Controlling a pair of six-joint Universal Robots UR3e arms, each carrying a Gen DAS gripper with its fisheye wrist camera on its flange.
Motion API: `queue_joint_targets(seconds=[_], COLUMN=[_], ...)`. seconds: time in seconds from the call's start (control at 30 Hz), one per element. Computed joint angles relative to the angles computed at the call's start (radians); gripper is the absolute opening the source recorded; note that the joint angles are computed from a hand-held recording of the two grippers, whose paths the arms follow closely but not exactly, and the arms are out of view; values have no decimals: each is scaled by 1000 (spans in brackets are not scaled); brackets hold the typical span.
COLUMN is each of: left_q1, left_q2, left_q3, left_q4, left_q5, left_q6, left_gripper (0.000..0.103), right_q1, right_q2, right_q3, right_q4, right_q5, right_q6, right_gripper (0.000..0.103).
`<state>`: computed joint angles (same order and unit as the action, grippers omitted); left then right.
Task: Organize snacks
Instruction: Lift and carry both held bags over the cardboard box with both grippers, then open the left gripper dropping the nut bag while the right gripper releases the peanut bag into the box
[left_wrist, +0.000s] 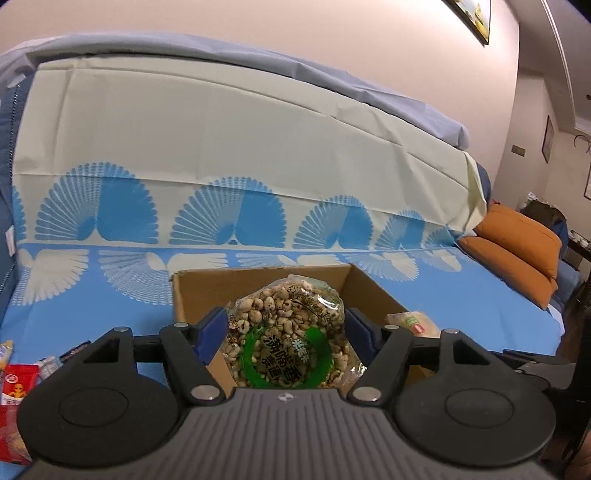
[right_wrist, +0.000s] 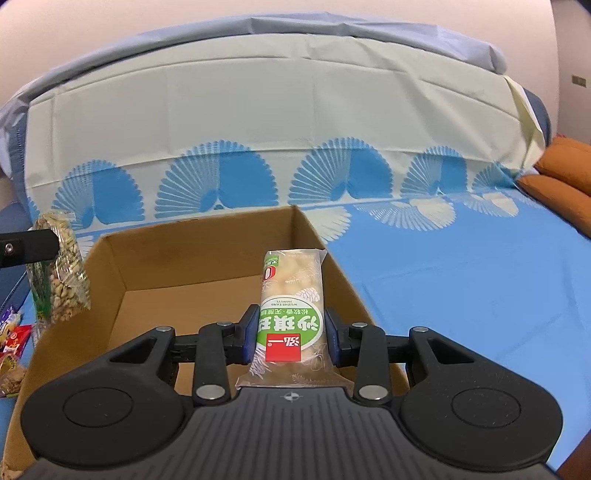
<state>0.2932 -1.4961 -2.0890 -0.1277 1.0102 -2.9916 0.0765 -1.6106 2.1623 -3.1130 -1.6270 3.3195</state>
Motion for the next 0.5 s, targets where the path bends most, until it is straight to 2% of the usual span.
queue_joint_targets(seconds=[0.07, 0.13, 0.17, 0.2, 0.4, 0.47, 0.5], left_q1=[-11, -17, -17, -18, -47, -36, -27], left_q2=[-6, -6, -7, 2, -34, -29, -23], left_q3=[-3, -4, -7, -9, -22, -20, -21], left_q4=[15, 20, 24, 9, 48, 23, 15], left_q5=[1, -4, -18, -24, -10, -39, -55], left_q6=[-3, 2, 6, 14, 41, 41, 39], left_gripper=[74, 69, 49, 46, 46, 47, 51], right_q1=[1, 6, 9, 12, 18, 11, 11], right_q2=[5, 9, 12, 14, 15, 9, 8], right_q3=[-3, -6, -7, -8, -13, -9, -9], right_q4=[2, -2, -4, -6, -3, 2, 7], right_q5=[-2, -7, -9, -11, -18, -12, -9], right_q6=[7, 6, 4, 4, 4, 1, 1], right_gripper=[38, 38, 38, 38, 38, 38, 38])
